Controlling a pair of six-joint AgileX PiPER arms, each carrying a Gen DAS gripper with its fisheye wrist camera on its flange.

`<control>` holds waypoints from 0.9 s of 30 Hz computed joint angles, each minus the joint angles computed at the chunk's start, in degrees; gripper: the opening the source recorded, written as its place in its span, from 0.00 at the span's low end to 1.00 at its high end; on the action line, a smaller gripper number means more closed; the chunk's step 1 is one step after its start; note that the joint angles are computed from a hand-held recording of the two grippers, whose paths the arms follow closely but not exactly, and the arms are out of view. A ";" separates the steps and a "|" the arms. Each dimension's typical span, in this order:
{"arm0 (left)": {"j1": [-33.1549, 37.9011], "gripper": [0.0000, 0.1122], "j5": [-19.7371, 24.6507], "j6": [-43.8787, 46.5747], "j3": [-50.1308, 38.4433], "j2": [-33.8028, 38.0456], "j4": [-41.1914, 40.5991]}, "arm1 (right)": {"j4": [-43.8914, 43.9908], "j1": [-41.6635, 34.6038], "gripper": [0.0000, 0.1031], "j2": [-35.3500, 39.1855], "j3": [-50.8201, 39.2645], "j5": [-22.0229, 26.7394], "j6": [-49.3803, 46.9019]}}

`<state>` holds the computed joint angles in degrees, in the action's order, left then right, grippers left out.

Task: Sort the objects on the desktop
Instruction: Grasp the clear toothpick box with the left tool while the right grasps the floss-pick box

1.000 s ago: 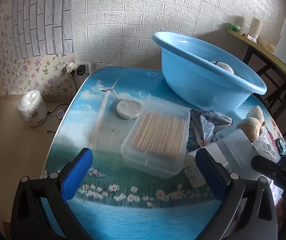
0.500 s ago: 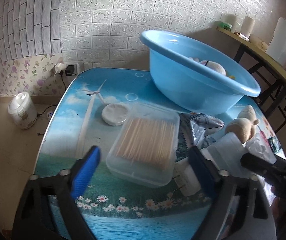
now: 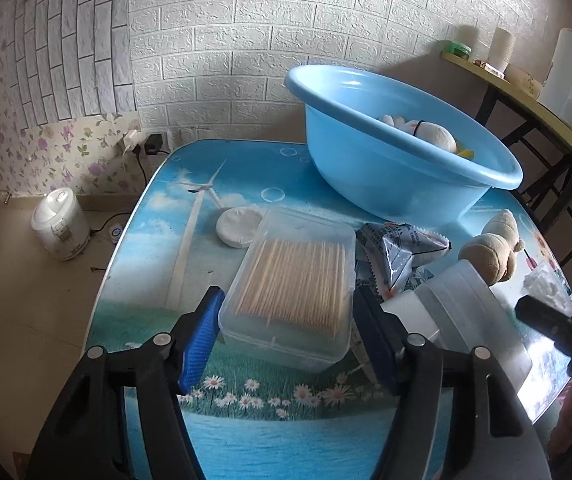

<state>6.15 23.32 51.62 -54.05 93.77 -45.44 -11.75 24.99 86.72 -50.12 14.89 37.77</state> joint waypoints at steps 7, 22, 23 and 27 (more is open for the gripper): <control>0.08 0.58 -1.06 -3.00 2.53 -2.35 2.83 | -6.62 -1.96 0.75 -3.23 2.31 2.86 5.49; 0.39 0.56 -2.50 -11.81 7.14 -6.71 11.10 | -10.25 -5.22 0.75 -6.07 3.46 8.37 4.65; 0.20 0.56 -3.08 -13.43 7.61 -7.15 12.64 | -14.26 -4.25 0.75 -6.08 3.34 9.73 7.82; 0.23 0.56 -3.46 -14.86 8.46 -7.98 13.81 | -17.88 -3.75 0.75 -6.45 3.09 12.12 8.35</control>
